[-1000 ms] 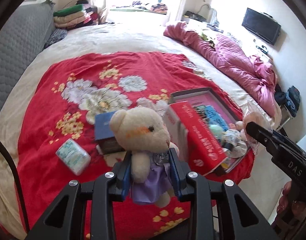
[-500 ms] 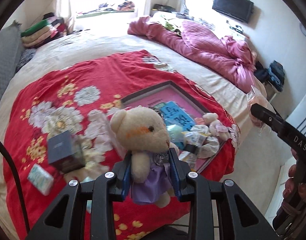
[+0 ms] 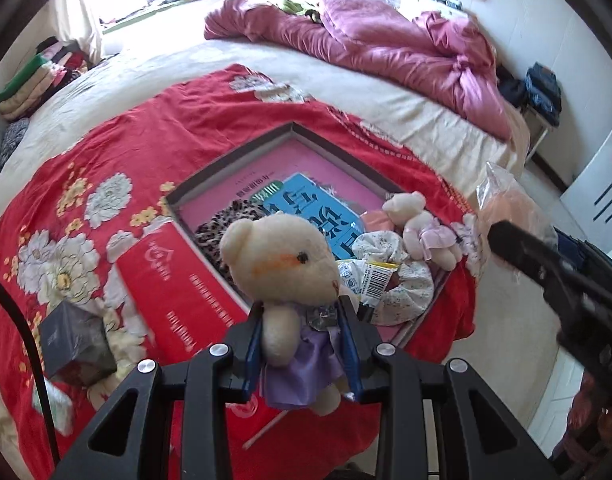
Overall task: Organize soft objects
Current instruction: 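Carry the small teddy bear and plastic bag over the pink tray, then lower and open both tools to drop the bear and bag into the tray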
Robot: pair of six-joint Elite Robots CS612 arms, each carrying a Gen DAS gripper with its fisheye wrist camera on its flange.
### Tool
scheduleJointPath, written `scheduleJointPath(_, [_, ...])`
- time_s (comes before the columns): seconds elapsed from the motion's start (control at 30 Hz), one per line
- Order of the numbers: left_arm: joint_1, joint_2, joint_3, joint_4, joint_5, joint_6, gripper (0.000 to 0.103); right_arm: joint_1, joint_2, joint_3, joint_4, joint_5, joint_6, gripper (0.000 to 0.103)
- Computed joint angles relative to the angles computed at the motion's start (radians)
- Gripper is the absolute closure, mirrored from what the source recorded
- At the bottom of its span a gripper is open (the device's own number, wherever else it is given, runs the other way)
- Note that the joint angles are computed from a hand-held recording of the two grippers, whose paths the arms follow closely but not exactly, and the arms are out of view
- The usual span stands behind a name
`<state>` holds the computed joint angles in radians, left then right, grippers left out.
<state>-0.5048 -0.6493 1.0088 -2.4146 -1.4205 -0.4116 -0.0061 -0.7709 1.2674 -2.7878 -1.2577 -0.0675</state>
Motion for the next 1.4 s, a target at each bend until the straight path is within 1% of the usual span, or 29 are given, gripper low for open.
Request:
scheduleJointPath(0.17, [0.004, 0.055, -0.086, 0.083, 0.0, 0.022, 0.069, 0.005, 0.022, -0.014, 0.036, -0.009, -0.045, 0.053])
scheduleJointPath(0.23, [0.008, 0.074, -0.112, 0.109, -0.016, 0.023, 0.069, 0.009, 0.032, -0.022, 0.056, -0.021, -0.055, 0.053])
scheduleJointPath(0.3, [0.01, 0.082, -0.123, 0.116, -0.03, 0.019, 0.069, 0.01, 0.042, -0.029, 0.078, -0.026, -0.062, 0.053])
scheduleJointPath(0.37, [0.01, 0.088, -0.126, 0.111, -0.036, 0.018, 0.069, 0.011, 0.05, -0.036, 0.099, -0.027, -0.069, 0.053])
scheduleJointPath(0.53, [0.012, 0.101, -0.141, 0.125, -0.041, 0.025, 0.069, 0.02, 0.073, -0.06, 0.155, -0.054, -0.097, 0.053])
scheduleJointPath(0.63, [0.016, 0.107, -0.146, 0.122, -0.057, 0.024, 0.069, 0.026, 0.086, -0.076, 0.171, -0.06, -0.112, 0.053])
scheduleJointPath(0.8, [0.019, 0.113, -0.153, 0.129, -0.058, 0.025, 0.069, 0.036, 0.113, -0.115, 0.183, -0.066, -0.135, 0.053])
scheduleJointPath(0.97, [0.023, 0.119, -0.162, 0.141, -0.06, 0.023, 0.069, 0.038, 0.134, -0.146, 0.2, -0.061, -0.14, 0.052])
scheduleJointPath(1.13, [0.025, 0.124, -0.167, 0.137, -0.064, 0.022, 0.069, 0.037, 0.139, -0.145, 0.205, -0.06, -0.159, 0.049])
scheduleJointPath(1.23, [0.026, 0.129, -0.177, 0.143, -0.071, 0.014, 0.069, 0.039, 0.138, -0.139, 0.208, -0.075, -0.17, 0.049])
scheduleJointPath(1.4, [0.029, 0.135, -0.187, 0.144, -0.086, 0.0, 0.068, 0.036, 0.134, -0.12, 0.182, -0.068, -0.161, 0.048])
